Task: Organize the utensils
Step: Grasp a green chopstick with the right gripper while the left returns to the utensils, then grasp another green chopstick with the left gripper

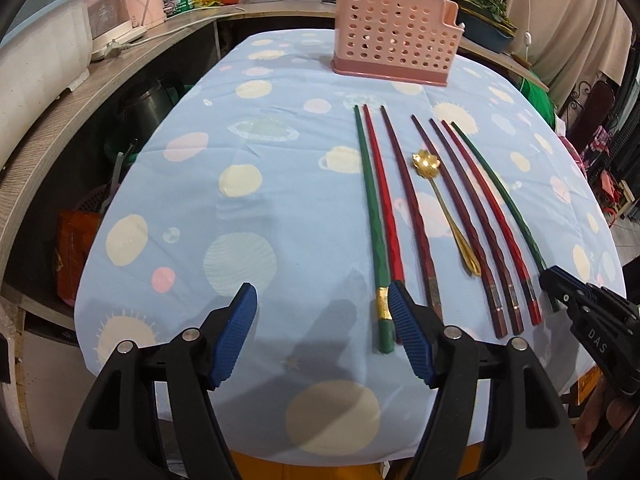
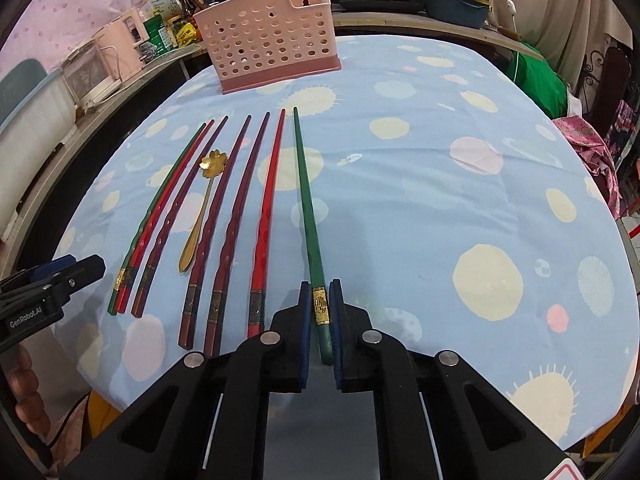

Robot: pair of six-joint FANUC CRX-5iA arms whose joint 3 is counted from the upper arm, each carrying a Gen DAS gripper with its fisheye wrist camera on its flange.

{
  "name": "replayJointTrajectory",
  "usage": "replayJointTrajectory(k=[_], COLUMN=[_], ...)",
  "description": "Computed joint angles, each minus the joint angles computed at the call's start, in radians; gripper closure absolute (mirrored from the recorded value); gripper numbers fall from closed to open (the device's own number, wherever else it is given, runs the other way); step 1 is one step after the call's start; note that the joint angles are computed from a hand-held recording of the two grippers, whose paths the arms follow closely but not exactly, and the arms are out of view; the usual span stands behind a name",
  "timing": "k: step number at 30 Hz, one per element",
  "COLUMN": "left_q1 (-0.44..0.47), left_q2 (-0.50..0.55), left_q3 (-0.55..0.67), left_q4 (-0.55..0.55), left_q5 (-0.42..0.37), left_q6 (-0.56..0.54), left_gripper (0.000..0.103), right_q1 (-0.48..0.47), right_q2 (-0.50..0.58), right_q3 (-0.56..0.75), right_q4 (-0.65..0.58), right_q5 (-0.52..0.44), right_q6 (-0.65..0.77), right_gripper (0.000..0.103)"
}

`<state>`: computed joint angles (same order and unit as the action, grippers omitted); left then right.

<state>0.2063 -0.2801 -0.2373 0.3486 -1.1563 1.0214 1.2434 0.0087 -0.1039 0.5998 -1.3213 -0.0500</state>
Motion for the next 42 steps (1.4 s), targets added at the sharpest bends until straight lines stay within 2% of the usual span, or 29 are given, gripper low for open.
replayJointTrajectory(k=[12, 20, 23, 27, 32, 42], left_q1=[-0.027, -0.048, -0.045, -0.037, -0.024, -0.017], left_q2=[0.016, 0.015, 0.011, 0.011, 0.014, 0.024], left_q3=[0.000, -0.002, -0.004, -0.005, -0.007, 0.007], left_q4=[-0.034, -0.068, -0.068, -0.059, -0.043, -0.034], left_q5=[-0.010, 0.021, 0.025, 0.024, 0.018, -0.007], left_q6=[0.028, 0.047, 0.045, 0.035, 0.020, 0.016], left_gripper=[0.041, 0.043, 0.052, 0.075, 0.091, 0.096], right_q1=[0.001, 0.002, 0.003, 0.003, 0.003, 0.003], right_q2=[-0.009, -0.010, -0.009, -0.008, -0.008, -0.014], right_q3=[-0.011, -0.014, -0.012, -0.011, -0.011, -0.016], right_q4=[0.003, 0.005, 0.006, 0.008, 0.007, 0.007], right_q5=[0.011, 0.010, 0.008, 0.006, 0.006, 0.012], right_q6=[-0.018, -0.019, -0.020, -0.020, -0.020, -0.027], right_gripper=[0.095, 0.095, 0.095, 0.095, 0.095, 0.095])
